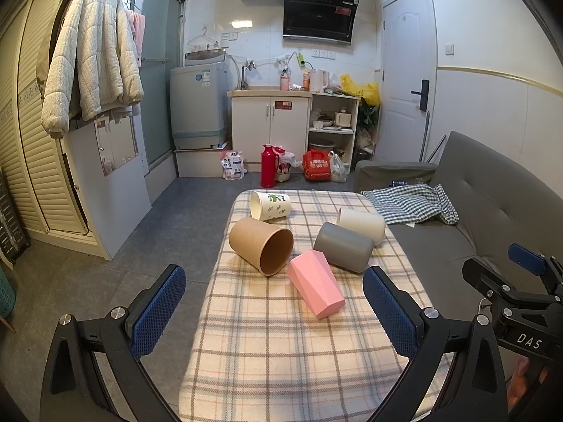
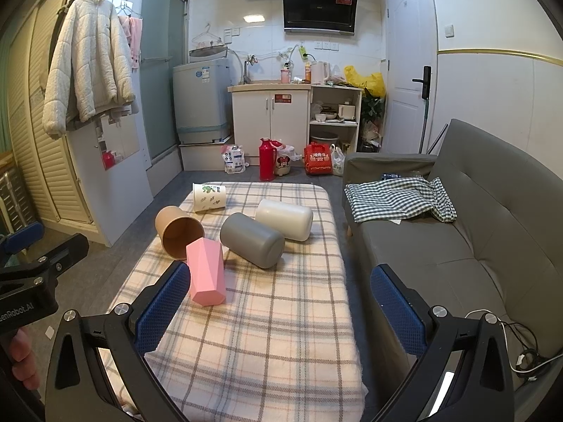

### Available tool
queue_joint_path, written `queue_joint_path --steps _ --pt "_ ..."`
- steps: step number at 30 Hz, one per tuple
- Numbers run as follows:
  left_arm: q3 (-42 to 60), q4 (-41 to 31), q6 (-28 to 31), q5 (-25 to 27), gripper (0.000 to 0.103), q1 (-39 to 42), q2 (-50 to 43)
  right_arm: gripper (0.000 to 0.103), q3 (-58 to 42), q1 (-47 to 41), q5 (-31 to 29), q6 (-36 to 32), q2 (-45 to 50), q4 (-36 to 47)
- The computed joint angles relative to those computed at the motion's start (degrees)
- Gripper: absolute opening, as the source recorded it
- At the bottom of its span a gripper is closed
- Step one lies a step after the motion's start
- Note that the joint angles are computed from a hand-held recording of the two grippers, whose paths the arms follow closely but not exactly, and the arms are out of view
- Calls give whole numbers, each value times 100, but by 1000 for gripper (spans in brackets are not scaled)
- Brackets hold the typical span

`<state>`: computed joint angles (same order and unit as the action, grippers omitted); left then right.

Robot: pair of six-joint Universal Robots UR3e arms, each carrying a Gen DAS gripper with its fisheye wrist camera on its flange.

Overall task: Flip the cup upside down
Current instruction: 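Move the right gripper toward the grey cup lying on its side, then close the right gripper around the grey cup's body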

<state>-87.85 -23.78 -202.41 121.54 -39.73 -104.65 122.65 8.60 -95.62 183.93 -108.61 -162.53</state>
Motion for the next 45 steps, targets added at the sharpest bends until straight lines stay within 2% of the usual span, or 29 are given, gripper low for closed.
queue_joint_path --steps 18,21,27,32,34,39,45 --pt "-65 51 -59 -44 103 22 -20 103 -8 16 76 -100 -24 -38" --pt "-105 116 -66 -43 103 36 -52 103 -128 -124 341 -257 -65 134" --pt "20 19 -39 -120 103 124 -193 103 -649 -641 1229 -1044 185 564" --pt "594 -363 -49 -102 103 328 -594 103 -1379 -1128 1945 -1847 922 908" --pt "980 -565 -57 -114 103 456 -877 103 -1952 -1359 2386 -2258 1524 1265" --pt "1846 -1034 -106 -285 103 774 -1624 103 -3350 -1381 2669 -3026 3068 1845" --pt "2681 -1504 -195 -606 103 1139 -2434 90 -5117 -1281 2910 -3371 4830 2618"
